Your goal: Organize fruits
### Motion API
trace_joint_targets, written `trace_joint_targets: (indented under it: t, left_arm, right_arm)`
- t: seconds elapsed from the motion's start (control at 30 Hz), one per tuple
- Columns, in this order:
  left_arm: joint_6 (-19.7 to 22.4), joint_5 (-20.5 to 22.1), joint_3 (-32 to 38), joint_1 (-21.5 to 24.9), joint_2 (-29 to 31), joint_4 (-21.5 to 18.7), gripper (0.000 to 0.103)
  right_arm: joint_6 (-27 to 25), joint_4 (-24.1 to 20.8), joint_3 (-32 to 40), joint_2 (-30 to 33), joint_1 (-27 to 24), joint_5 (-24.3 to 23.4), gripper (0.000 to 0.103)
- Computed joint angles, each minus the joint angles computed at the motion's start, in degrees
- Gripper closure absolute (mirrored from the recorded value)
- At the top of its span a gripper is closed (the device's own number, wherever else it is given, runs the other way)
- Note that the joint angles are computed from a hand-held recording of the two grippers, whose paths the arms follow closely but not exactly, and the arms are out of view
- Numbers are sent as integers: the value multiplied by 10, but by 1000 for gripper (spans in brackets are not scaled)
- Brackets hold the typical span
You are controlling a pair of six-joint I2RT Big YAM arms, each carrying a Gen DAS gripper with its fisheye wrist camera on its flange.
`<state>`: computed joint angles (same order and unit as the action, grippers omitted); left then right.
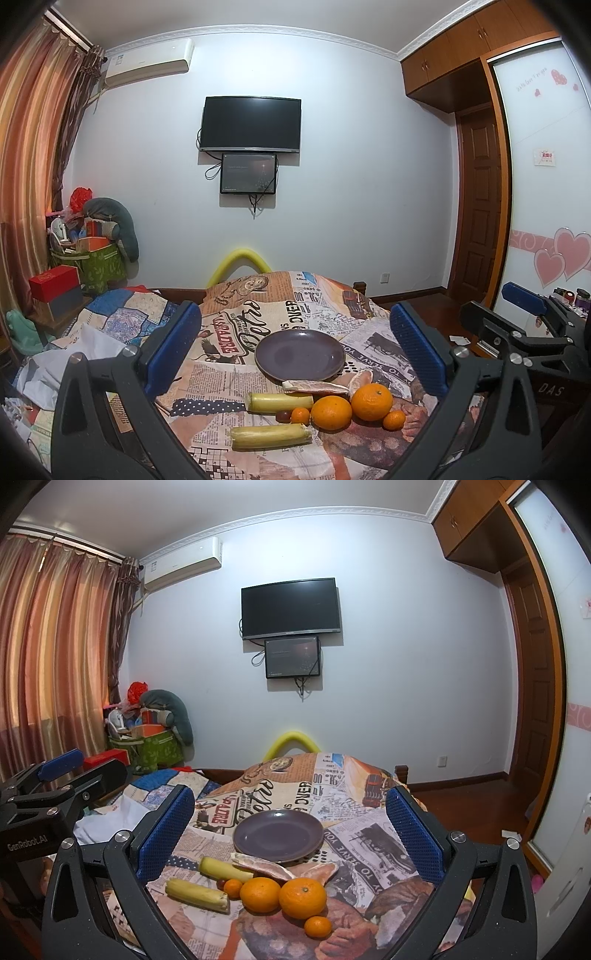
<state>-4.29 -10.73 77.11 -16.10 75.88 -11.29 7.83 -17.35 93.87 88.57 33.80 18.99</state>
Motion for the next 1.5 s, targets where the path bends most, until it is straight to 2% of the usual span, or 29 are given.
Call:
trace_joint_targets:
  t: [0.77, 1.13, 1.3, 1.5]
  left_arm:
    - [6, -1, -6, 3, 0, 7, 0]
    - [11, 15, 3, 17, 14, -2, 0]
    - [32, 28, 25, 32, 40, -31, 0]
    - [42, 75, 64, 58, 88, -103, 0]
  right_arm:
    - [1, 4, -1, 1, 4, 0, 0]
    - [-2, 3, -1, 3, -1, -6, 0]
    - [-7, -23, 12, 17, -5, -3, 0]
    - [2, -72, 24, 35, -21, -31, 0]
